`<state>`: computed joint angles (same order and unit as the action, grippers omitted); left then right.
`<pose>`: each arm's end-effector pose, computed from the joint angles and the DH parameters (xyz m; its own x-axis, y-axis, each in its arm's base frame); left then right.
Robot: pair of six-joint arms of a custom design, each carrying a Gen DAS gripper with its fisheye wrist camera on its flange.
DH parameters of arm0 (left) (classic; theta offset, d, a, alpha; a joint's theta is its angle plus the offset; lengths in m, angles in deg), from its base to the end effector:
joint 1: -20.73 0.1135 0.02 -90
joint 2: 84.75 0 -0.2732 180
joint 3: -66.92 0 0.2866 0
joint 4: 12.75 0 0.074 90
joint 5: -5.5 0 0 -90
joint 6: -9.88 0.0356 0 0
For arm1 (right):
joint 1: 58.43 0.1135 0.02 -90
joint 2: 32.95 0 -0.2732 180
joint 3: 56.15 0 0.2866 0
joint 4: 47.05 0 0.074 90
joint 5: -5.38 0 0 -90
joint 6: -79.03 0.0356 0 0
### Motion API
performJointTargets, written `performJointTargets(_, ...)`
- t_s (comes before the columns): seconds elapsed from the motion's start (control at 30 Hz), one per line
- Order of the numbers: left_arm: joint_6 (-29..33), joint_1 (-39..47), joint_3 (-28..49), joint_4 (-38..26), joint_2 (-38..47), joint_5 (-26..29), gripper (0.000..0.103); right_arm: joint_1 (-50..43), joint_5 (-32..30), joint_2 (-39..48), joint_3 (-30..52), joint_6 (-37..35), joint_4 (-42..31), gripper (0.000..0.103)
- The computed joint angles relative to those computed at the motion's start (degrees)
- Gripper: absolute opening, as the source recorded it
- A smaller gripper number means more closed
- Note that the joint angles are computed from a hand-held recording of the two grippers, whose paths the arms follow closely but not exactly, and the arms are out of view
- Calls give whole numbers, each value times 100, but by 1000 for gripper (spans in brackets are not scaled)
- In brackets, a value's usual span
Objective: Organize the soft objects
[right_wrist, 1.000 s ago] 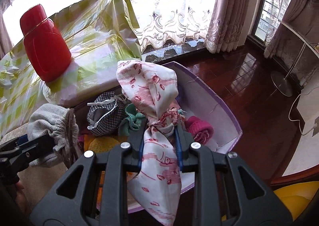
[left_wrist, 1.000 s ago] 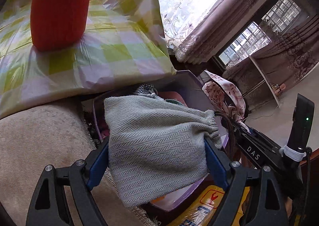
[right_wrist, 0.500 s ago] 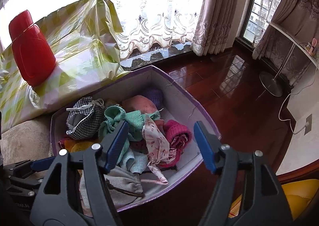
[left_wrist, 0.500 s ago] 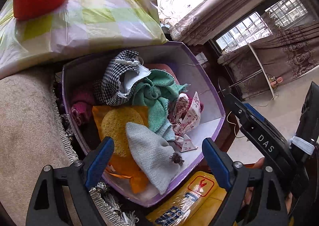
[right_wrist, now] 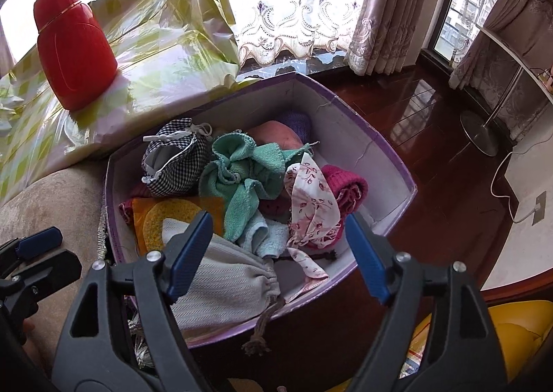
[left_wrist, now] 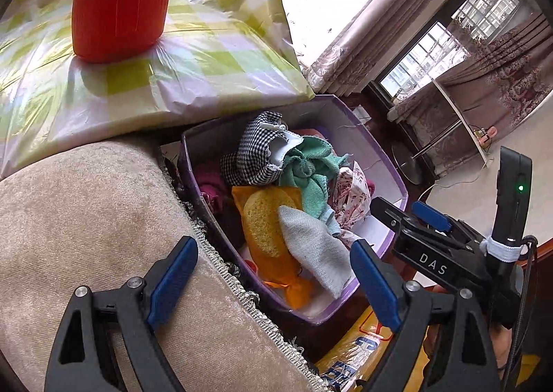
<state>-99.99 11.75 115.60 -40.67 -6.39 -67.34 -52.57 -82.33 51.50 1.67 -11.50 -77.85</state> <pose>0.2668 -0.0528 0.1480 -0.8881 -0.1884 -0.4193 0.0037 0.9092 -0.4164 0.3073 0.0301 0.1646 -0.8375 -0.0953 -0.5380 -0.0884 0.9953 -0.0387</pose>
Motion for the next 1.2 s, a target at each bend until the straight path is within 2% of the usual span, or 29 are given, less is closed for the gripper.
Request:
performJointTargets(0.33,33,-134,153,23,343,-64,94,228,339,64,-72,120,-36,81)
performJointTargets(0.7,31,-310,336,34,655,-358,99,197,308,139,-78,165,-57,82)
performJointTargets(1.2,0,-295,290,126,641,-354,99,172,317,170,-54,161,-75,84)
